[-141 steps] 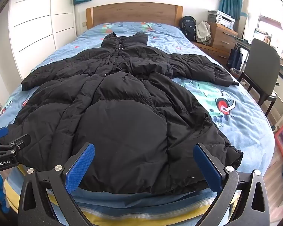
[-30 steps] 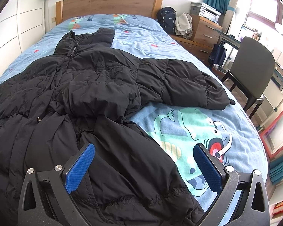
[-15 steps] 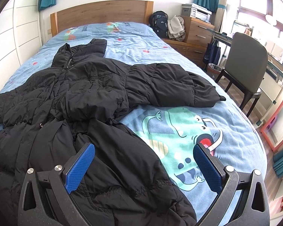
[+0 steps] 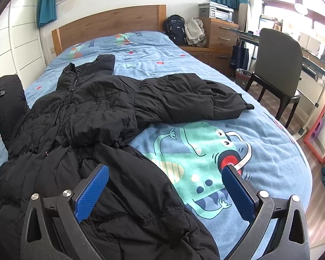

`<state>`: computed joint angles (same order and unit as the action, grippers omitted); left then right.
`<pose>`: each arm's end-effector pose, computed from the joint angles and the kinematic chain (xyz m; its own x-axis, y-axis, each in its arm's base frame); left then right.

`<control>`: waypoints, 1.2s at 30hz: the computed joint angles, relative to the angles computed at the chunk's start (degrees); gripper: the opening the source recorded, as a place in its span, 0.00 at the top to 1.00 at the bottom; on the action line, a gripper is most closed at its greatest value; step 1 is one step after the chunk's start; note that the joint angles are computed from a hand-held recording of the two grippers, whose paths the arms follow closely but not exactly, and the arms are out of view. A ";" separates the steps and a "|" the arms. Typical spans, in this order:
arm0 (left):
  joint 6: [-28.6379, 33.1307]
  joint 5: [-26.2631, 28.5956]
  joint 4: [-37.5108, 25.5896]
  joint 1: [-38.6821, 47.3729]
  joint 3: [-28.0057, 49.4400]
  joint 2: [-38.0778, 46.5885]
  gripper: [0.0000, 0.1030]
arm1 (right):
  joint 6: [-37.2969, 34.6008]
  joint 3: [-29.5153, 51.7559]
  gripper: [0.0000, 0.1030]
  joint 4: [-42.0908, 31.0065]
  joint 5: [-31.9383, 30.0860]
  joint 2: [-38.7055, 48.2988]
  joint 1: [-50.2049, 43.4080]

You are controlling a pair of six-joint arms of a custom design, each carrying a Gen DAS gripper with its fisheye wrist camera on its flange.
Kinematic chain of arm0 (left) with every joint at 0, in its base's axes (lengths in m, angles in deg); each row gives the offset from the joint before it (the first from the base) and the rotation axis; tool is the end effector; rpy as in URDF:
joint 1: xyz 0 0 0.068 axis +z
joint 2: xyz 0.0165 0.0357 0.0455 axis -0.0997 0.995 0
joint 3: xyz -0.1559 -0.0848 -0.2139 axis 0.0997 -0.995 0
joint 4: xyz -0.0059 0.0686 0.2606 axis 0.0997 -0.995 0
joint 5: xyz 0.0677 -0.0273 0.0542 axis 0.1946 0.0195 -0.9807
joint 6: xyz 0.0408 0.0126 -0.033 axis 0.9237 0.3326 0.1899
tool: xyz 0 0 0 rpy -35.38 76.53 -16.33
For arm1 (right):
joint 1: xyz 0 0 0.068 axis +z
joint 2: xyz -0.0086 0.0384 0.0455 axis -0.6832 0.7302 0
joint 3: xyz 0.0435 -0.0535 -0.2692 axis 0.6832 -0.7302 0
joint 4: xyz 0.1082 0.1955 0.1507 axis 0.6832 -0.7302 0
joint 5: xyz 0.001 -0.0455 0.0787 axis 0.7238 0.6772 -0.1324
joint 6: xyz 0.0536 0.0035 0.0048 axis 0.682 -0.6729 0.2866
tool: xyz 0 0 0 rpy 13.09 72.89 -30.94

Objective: Fold large clothes

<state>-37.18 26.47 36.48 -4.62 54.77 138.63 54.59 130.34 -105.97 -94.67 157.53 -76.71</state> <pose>0.3485 -0.0012 0.3449 -0.5419 -0.6678 -0.5102 -0.2800 0.7159 -0.6396 0.2131 -0.1260 0.3180 -0.7201 0.0335 -0.6931 0.0386 0.9992 0.0082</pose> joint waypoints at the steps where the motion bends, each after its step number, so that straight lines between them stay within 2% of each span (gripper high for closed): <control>1: 0.02 -1.19 -0.57 -2.11 1.42 1.78 0.87 | -0.14 0.02 0.01 -0.05 -0.35 0.19 -0.43; 6: 2.72 -6.70 -5.52 -10.71 8.42 11.31 0.87 | -1.15 -0.17 0.01 -0.23 -1.90 1.53 -2.48; 8: 3.61 -7.87 -6.77 -13.26 8.39 13.31 0.82 | -1.64 -0.21 0.01 -0.37 -2.20 2.14 -3.14; 10: 3.57 -7.13 -6.87 -14.46 7.80 14.34 0.72 | -1.85 -0.23 0.01 -0.36 -2.30 2.89 -3.65; 14: 4.72 -5.97 -7.35 -16.81 6.99 15.97 0.61 | -1.79 0.10 0.01 -0.57 -2.78 3.93 -4.45; 20: 7.59 -6.93 -8.93 -19.84 4.98 13.07 0.60 | -2.24 0.22 0.01 -0.95 -3.39 3.54 -4.87; 25: 8.36 -5.82 -6.45 -19.60 3.62 5.79 0.41 | -2.15 0.63 0.01 -0.98 -3.31 3.62 -4.73; 27: 8.03 -7.47 -8.36 -18.78 9.13 8.52 0.35 | -1.89 0.77 0.01 -0.70 -3.05 3.70 -4.12; 30: 8.01 -9.59 -11.93 -18.10 16.08 14.28 0.35 | -1.30 1.40 0.01 -0.27 -2.43 4.08 -2.17; 36: 9.58 -11.52 -15.01 -20.36 20.19 24.99 0.35 | 1.31 3.28 0.01 1.67 -0.78 4.85 3.54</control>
<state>-27.60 14.95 21.47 -24.98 74.95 163.62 55.90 133.62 -104.31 -95.45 162.38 -73.17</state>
